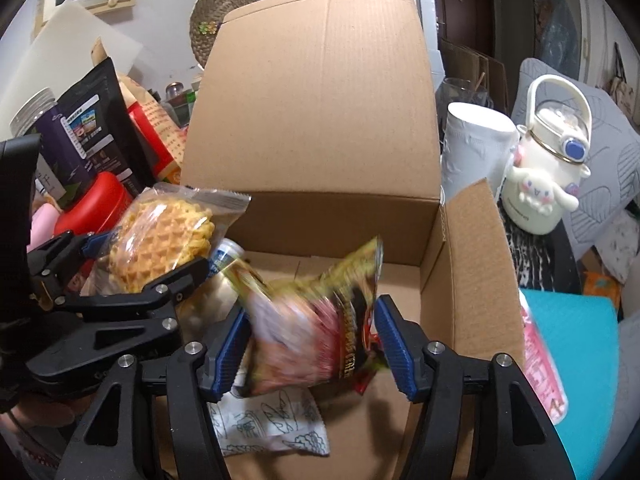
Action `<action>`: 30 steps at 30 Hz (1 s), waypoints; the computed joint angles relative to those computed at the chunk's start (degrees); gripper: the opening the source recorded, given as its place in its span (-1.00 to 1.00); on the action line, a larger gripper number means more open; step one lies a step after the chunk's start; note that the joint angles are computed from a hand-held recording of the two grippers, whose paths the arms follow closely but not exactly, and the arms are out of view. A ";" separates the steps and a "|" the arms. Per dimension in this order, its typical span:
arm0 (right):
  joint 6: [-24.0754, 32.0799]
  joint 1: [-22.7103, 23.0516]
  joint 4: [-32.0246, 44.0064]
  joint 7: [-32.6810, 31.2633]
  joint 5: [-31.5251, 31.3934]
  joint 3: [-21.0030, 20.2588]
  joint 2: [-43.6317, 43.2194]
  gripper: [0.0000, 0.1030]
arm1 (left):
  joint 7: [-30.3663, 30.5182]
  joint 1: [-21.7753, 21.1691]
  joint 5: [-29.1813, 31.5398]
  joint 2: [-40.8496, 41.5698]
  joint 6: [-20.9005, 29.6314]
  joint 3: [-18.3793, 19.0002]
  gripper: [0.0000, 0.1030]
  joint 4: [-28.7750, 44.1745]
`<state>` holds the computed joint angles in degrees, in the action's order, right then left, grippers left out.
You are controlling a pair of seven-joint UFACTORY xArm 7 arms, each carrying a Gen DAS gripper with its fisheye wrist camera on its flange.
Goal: Organize snacks
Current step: 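Lower the waffle and cereal bag into the box and release both, then withdraw both tools from the box toward the red packets and lollipop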
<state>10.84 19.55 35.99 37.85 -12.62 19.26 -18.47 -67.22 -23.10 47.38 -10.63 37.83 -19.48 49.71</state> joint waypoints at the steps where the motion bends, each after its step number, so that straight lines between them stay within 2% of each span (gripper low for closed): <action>1: -0.11 0.14 -0.04 -0.20 0.05 -0.14 0.02 0.30 | 0.08 -0.10 0.24 0.41 0.72 -0.29 0.59 0.39; 10: 1.32 -1.97 -0.57 2.70 -3.29 2.23 -2.58 0.30 | 1.97 -0.35 -2.63 -1.68 0.40 -0.09 0.60 -0.93; 14: 1.28 -1.67 -1.59 3.03 -3.02 2.03 -5.18 0.30 | -0.54 0.18 0.21 -2.78 2.62 -1.85 0.60 -0.68; 17: 1.24 -0.87 -2.40 2.48 -1.67 1.31 -7.32 0.30 | -1.23 0.18 0.12 -4.33 1.91 -1.95 0.60 -1.28; 22: 3.14 -0.98 -2.64 1.91 -0.44 1.80 -10.83 0.30 | -1.06 0.97 -1.65 -8.09 0.21 -2.69 0.60 -2.44; 30: 7.31 -0.39 -2.50 1.70 0.62 3.06 -19.30 0.30 | 1.70 3.27 -5.13 -17.01 1.20 -6.37 0.60 -2.91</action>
